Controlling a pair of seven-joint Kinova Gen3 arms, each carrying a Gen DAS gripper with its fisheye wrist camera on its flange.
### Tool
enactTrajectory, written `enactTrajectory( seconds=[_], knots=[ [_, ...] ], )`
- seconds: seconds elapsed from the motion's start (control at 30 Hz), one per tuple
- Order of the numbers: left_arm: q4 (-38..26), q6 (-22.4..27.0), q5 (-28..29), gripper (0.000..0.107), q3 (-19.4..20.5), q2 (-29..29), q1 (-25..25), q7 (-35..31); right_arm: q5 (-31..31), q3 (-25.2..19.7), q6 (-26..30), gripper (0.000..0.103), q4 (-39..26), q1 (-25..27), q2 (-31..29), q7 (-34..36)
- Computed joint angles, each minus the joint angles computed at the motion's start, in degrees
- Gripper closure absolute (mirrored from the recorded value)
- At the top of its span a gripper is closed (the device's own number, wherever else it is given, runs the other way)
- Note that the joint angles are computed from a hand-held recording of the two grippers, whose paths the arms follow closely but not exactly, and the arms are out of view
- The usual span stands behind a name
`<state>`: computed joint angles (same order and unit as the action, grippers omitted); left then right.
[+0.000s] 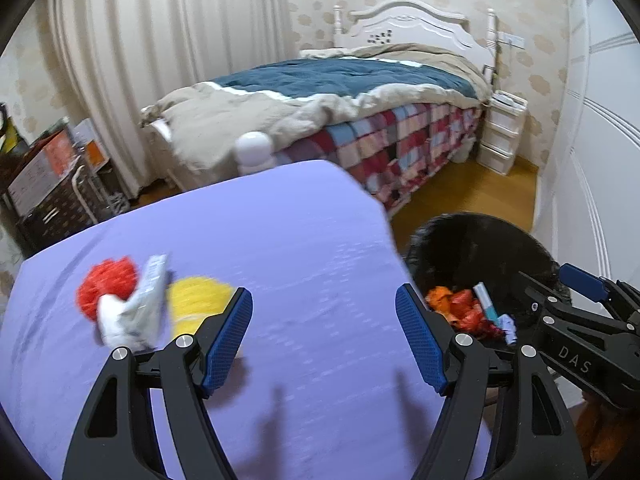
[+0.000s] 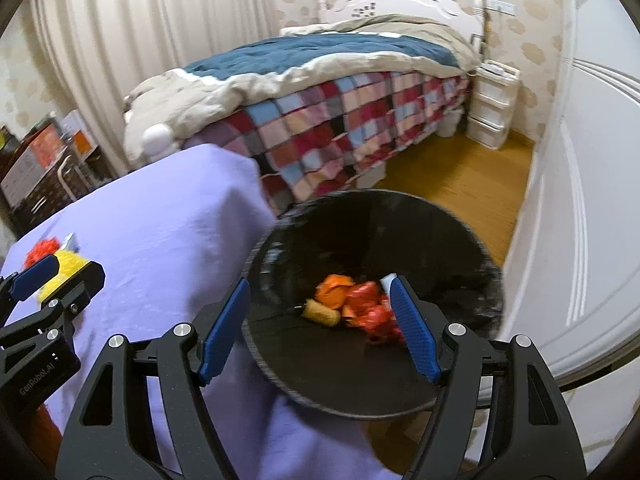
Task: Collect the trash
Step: 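Move both tools back to the pile toward the yellow foam net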
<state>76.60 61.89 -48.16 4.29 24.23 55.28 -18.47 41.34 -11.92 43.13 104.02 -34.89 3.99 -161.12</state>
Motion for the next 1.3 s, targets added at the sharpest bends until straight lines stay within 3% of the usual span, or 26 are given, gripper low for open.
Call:
enactTrajectory(
  seconds=[0.23, 0.63, 0.87, 1.0, 1.17, 1.2, 1.27, 1.3],
  knots=[
    [7.7, 1.7, -0.9, 0.036, 0.8, -5.2, -1.1, 6.1, -0.4, -1.2, 0.4, 0.032, -3.5, -3.6, 2.5, 2.3],
    [19.4, 5.4, -1.8, 0.036, 6.2, -13.3, -7.6, 15.9, -1.3, -0.3, 1.3, 0.032, -11.5, -11.2, 7.4, 8.0],
    [24.4, 6.8, -1.3, 0.036, 8.5, -16.4, -11.7, 19.2, -3.0, 1.1, 1.3, 0.032, -16.9, -15.0, 10.9, 12.0],
    [26.3, 8.8, -1.9, 0.036, 9.5, -17.0, -13.0, 20.6, -5.9, 1.9, 1.2, 0.026, -20.9, -16.1, 13.9, 15.2],
    [28.9, 7.1, -0.4, 0.036, 10.1, -19.2, -15.8, 21.2, -8.6, 4.2, 3.1, 0.026, -26.1, -18.6, 18.5, 18.6],
    [29.3, 6.7, -0.1, 0.036, 10.3, -19.5, -16.3, 21.0, -9.5, 4.1, 4.5, 0.027, -27.8, -18.6, 19.9, 20.0],
    [29.9, 5.9, 0.2, 0.034, 10.5, -19.8, -17.2, 20.7, -10.1, 5.1, 5.7, 0.039, -29.1, -19.6, 21.1, 21.2],
    [30.1, 5.5, 0.3, 0.034, 10.6, -19.8, -17.6, 20.6, -10.4, 5.4, 6.5, 0.051, -29.9, -20.0, 21.8, 21.9]
  ],
)
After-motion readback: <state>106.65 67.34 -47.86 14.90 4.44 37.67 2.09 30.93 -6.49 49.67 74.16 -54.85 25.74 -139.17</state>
